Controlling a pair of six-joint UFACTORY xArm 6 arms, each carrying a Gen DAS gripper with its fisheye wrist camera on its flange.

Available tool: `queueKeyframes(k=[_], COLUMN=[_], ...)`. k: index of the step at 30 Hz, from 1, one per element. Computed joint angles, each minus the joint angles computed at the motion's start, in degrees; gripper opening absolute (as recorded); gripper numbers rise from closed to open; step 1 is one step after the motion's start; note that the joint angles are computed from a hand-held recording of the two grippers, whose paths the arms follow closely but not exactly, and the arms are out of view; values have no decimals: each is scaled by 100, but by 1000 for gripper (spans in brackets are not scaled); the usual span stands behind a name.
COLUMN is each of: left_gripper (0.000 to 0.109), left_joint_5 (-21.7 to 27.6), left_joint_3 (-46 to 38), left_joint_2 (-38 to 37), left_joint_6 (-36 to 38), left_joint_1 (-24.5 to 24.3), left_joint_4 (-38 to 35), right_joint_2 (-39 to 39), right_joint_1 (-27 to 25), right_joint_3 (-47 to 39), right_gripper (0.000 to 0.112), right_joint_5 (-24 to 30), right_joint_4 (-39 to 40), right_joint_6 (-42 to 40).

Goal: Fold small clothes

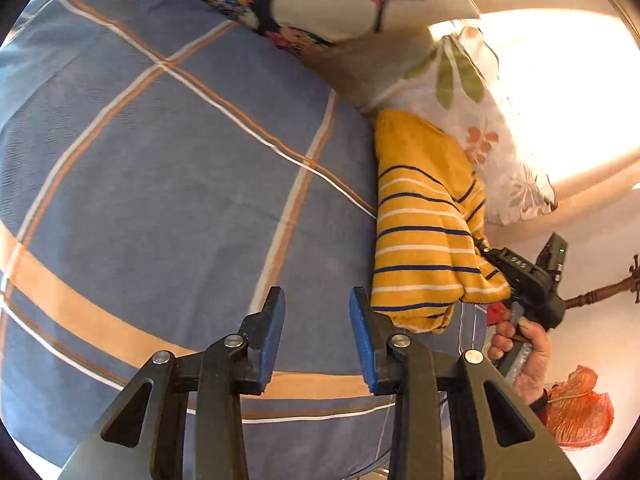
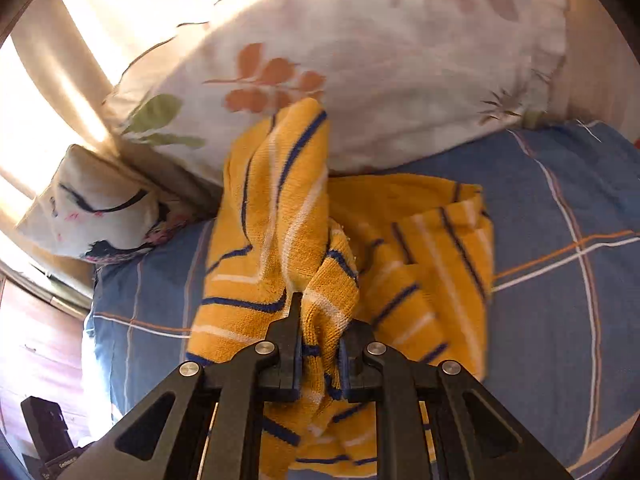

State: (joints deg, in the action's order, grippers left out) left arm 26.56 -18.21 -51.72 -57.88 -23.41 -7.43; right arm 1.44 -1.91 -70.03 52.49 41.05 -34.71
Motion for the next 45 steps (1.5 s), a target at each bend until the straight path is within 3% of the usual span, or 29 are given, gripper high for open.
queueKeyframes(k=[5,11,15,18,20,22,23,28,31,33,34,35,36,39,42,45], left_gripper=[32,37,38,39,41,41,41,43,43,43,43,44,44,45,45,45], left_joint_5=[-256,-428,-320,-172,-80,-6,7,-77,14,-76,-111,-126,-122,-60,-13,119], left_joint_3=[-990,-2316,-2889,-3079,-3139,-3180,-3205,-3197,-3347,-3437,-3531,-3661,-3817,-4307,-4750,-5074], left_joint_2=[1397,2974,3553,3686,3724,3754,3776,3836,4002,4088,4168,4276,4406,4868,5424,5887], left_joint_6=[-66,413,595,349,270,171,126,84,151,191,277,394,532,779,1172,1396], left_joint_1=[-521,-709,-707,-652,-557,-472,-447,-439,-507,-606,-669,-737,-804,-945,-1019,-1032], left_joint_4=[337,375,333,774,783,844,859,742,664,701,728,752,750,683,322,-13], right_joint_2=[585,932,1163,1207,1274,1308,1239,828,734,962,1146,1384,1619,1980,2075,2213], right_joint_1=[-402,-815,-1033,-1300,-1552,-1763,-1823,-1797,-1394,-981,-916,-874,-877,-1121,-1277,-1226], right_joint_3=[-215,-566,-707,-878,-1076,-1217,-1161,-900,-812,-1003,-1142,-1328,-1548,-1990,-2218,-2352], right_gripper=[14,13,6,8,13,49,52,54,54,54,49,38,20,13,10,9], right_joint_5=[101,481,296,416,828,1229,1342,2085,1719,1393,1506,1716,1990,2582,2387,2032], right_joint_4=[-178,162,-205,-234,75,353,542,1256,1033,490,420,454,546,1203,1381,1047], right_joint_6=[-296,-793,-782,-855,-1020,-1146,-1235,-1873,-1768,-1114,-993,-921,-872,-972,-881,-657])
